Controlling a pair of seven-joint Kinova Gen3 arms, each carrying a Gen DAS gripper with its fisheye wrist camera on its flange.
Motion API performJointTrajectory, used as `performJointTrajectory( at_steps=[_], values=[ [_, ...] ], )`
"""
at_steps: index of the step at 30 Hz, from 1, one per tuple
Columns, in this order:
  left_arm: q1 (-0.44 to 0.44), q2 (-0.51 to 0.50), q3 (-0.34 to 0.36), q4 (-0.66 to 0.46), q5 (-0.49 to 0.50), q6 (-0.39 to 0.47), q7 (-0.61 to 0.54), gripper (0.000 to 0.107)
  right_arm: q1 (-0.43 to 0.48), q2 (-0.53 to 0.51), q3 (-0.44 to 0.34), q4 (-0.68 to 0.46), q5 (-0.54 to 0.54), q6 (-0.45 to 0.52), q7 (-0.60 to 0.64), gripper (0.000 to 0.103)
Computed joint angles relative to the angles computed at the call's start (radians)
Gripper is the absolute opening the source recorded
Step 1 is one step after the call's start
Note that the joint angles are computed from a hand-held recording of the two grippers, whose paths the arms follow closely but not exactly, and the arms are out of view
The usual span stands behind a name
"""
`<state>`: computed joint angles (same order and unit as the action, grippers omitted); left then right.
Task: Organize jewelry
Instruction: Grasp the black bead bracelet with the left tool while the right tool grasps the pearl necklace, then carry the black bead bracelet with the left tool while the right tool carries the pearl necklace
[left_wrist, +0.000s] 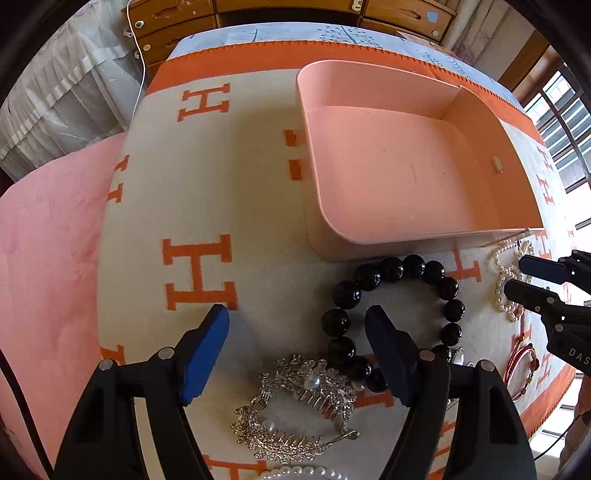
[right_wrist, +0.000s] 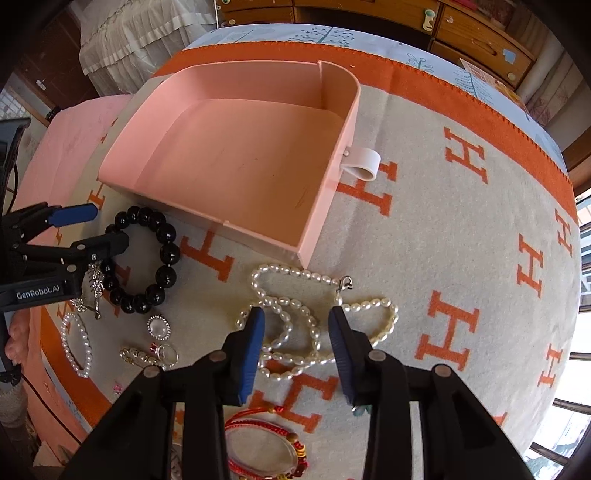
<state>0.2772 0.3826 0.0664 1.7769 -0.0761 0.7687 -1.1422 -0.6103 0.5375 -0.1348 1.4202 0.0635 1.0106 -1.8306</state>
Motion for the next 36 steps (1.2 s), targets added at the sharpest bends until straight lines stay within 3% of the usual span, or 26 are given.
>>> performJointTrajectory(
  at_steps=[4, 5, 6, 8, 10, 11, 12, 14, 16, 22, 26, 32, 36],
  values=[
    [0.026, 0.011, -0.006, -0.014, -0.037, 0.013, 0.012, 0.075, -0.053, -0.006, 0.016, 0.012, 0.067, 0.0, -0.026, 0.034],
    [0.027, 0.012, -0.004, -0.016, -0.038, 0.014, 0.012, 0.075, -0.05, -0.007, 0.013, 0.011, 0.065, 0.002, -0.026, 0.026],
    [0.027, 0.012, -0.003, -0.017, -0.038, 0.013, 0.011, 0.075, -0.048, -0.009, 0.012, 0.011, 0.066, 0.002, -0.026, 0.01],
    [0.031, 0.006, -0.001, -0.011, -0.042, 0.002, 0.01, 0.07, -0.032, -0.013, 0.006, 0.015, 0.051, -0.001, -0.02, 0.01],
    [0.044, -0.004, 0.005, -0.011, -0.049, 0.002, 0.008, 0.049, -0.028, -0.024, 0.005, 0.036, 0.048, -0.02, -0.021, 0.01],
    [0.046, -0.011, 0.012, -0.013, -0.04, 0.009, 0.0, 0.017, -0.027, -0.028, 0.005, 0.046, 0.046, -0.028, -0.026, 0.009],
    [0.029, -0.01, 0.029, -0.024, -0.015, 0.028, -0.017, 0.012, -0.021, -0.033, 0.001, 0.055, 0.036, -0.037, -0.027, 0.008],
    [0.031, -0.018, 0.031, -0.023, 0.008, 0.036, -0.018, 0.012, 0.002, -0.048, -0.013, 0.072, 0.003, -0.061, -0.018, 0.0],
    [0.034, -0.032, 0.035, -0.014, 0.026, 0.038, -0.014, 0.012, 0.026, -0.069, -0.025, 0.085, -0.037, -0.074, -0.007, 0.0],
    [0.056, -0.161, 0.039, 0.019, 0.018, 0.021, 0.029, 0.012, 0.01, -0.162, -0.024, 0.138, -0.016, -0.12, -0.026, 0.0],
    [0.061, -0.217, 0.054, 0.001, 0.003, 0.044, 0.057, 0.012, 0.037, -0.143, -0.045, 0.113, -0.063, -0.097, 0.003, 0.001],
    [0.053, -0.241, 0.067, -0.017, 0.0, 0.059, 0.067, 0.012, 0.028, -0.094, -0.022, 0.11, -0.057, -0.131, -0.014, 0.015],
    [0.05, -0.25, 0.07, -0.025, 0.001, 0.053, 0.079, 0.012, 0.071, -0.074, -0.043, 0.122, -0.116, -0.164, 0.017, 0.022]
  ],
)
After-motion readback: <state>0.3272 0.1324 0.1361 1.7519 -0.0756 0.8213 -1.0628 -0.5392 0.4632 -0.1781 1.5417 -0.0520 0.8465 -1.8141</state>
